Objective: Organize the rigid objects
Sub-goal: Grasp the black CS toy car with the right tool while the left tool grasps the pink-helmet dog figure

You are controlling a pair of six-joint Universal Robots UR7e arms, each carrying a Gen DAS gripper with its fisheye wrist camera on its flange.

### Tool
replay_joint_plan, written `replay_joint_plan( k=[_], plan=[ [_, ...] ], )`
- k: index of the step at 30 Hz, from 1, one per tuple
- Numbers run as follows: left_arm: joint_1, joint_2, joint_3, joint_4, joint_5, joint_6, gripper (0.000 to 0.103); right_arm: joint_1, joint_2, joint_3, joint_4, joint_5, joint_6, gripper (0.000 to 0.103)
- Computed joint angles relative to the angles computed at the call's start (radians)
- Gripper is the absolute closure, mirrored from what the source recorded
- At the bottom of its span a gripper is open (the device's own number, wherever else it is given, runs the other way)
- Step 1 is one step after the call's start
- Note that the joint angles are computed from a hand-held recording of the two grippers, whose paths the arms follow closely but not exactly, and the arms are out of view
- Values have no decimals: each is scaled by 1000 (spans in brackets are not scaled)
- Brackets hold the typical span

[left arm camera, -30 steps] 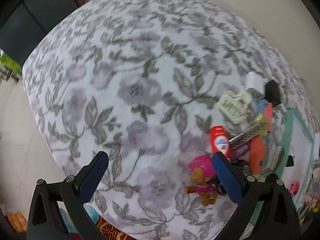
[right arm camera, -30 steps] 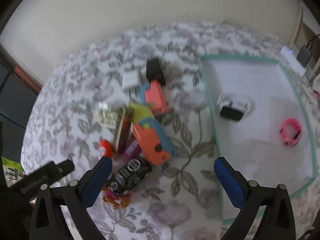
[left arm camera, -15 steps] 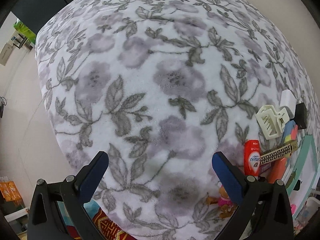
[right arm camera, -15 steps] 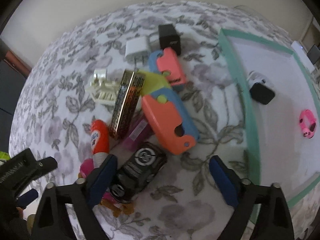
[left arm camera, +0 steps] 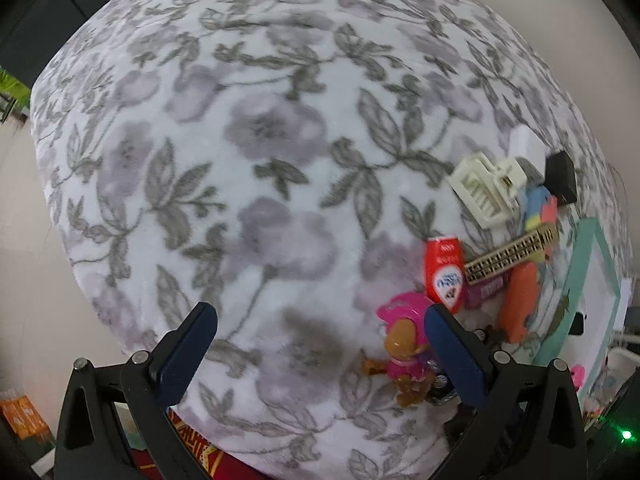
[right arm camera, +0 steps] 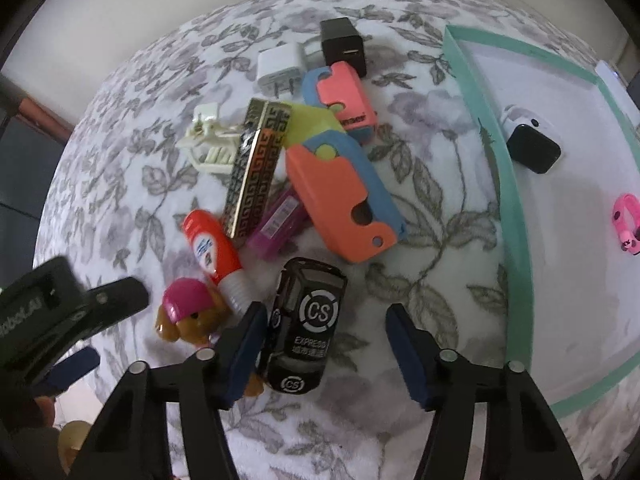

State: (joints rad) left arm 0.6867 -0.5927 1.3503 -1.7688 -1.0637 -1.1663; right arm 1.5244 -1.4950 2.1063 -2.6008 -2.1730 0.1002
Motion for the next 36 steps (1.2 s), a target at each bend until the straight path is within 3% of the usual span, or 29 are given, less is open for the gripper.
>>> replay_joint_plan(
  k=[8,13,17,22,25,29,32,36],
  plan=[
    [-11,32,-13,-20,-34,4,0,8,21,6,-11,-15,-34,39],
    [-7,20,5,-35,-32,-1,0,44,70,3,-35,-94,-78,40],
    [8,4,14,-40,-28,34,0,55,73,4,-20,-116,-91,52],
    [3,28,-12,-46,-65,53,0,46,19,27,22,-99,-98,66],
    [5,42,-22,-45,-90,70,0,27,-18,32,50,-83,-107,67],
    [4,63,-37,-31,-103,85,0,11,-47,29,83,-124,-97,67],
    [-1,83,-49,-27,-103,95,1,-21,-84,25,115,-80,-88,67],
    [-10,118,-78,-1,-102,119,14,-49,-114,14,138,-77,-77,67]
  ],
)
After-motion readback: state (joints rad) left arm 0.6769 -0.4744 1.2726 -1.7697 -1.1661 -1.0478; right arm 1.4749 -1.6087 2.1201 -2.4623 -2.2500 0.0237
